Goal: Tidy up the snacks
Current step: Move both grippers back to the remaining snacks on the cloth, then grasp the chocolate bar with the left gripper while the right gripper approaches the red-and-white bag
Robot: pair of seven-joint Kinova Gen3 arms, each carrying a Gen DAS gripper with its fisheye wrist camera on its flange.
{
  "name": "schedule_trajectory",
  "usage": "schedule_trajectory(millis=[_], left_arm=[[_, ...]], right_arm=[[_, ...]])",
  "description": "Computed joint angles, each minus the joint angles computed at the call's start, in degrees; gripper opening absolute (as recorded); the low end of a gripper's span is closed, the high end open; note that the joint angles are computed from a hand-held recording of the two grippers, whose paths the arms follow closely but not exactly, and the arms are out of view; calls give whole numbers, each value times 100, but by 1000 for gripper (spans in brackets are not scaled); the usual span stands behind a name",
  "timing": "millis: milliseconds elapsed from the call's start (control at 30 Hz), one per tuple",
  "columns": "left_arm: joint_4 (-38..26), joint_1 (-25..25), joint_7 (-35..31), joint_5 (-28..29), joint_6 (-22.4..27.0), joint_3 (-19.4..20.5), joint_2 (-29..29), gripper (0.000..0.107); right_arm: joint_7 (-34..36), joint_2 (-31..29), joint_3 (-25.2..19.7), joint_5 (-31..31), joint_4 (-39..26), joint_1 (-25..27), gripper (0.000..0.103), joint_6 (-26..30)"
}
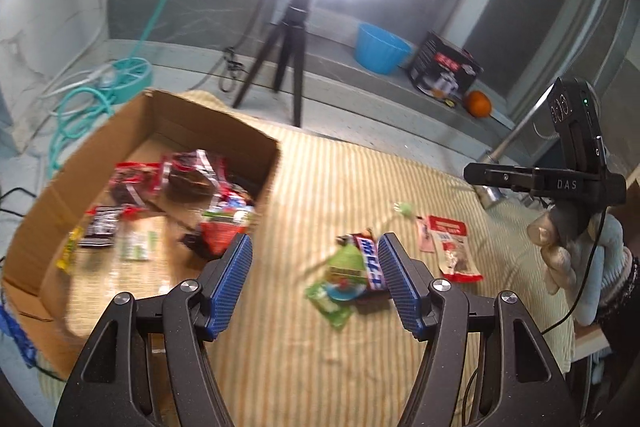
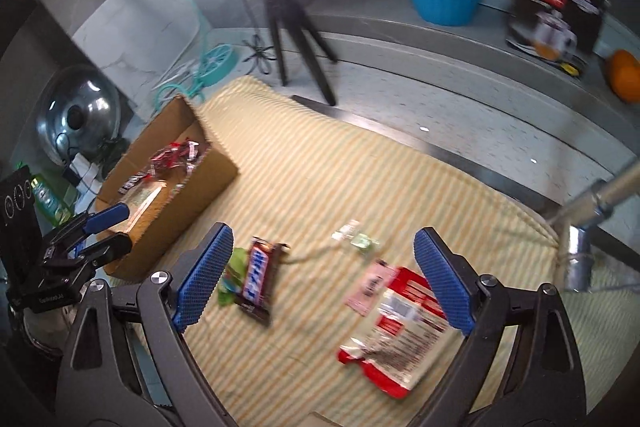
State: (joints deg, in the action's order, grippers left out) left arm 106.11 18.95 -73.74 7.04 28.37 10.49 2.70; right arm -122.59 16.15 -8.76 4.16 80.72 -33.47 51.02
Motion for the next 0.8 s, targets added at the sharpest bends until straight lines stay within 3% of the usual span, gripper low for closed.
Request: schedule_trajectory(millis=[367, 533, 800], left_arm=[[-558, 320, 27, -97, 142, 97, 655, 65], [-764, 363, -74, -119, 309, 86, 888, 65], [-971, 283, -713, -44, 556, 145, 1054, 65]], right_arm=[[-546, -423, 76, -100, 946, 334, 92, 213], [-1146, -208, 94, -117, 931, 333, 92, 460], [-1263, 210, 52, -741, 755, 539, 92, 518]])
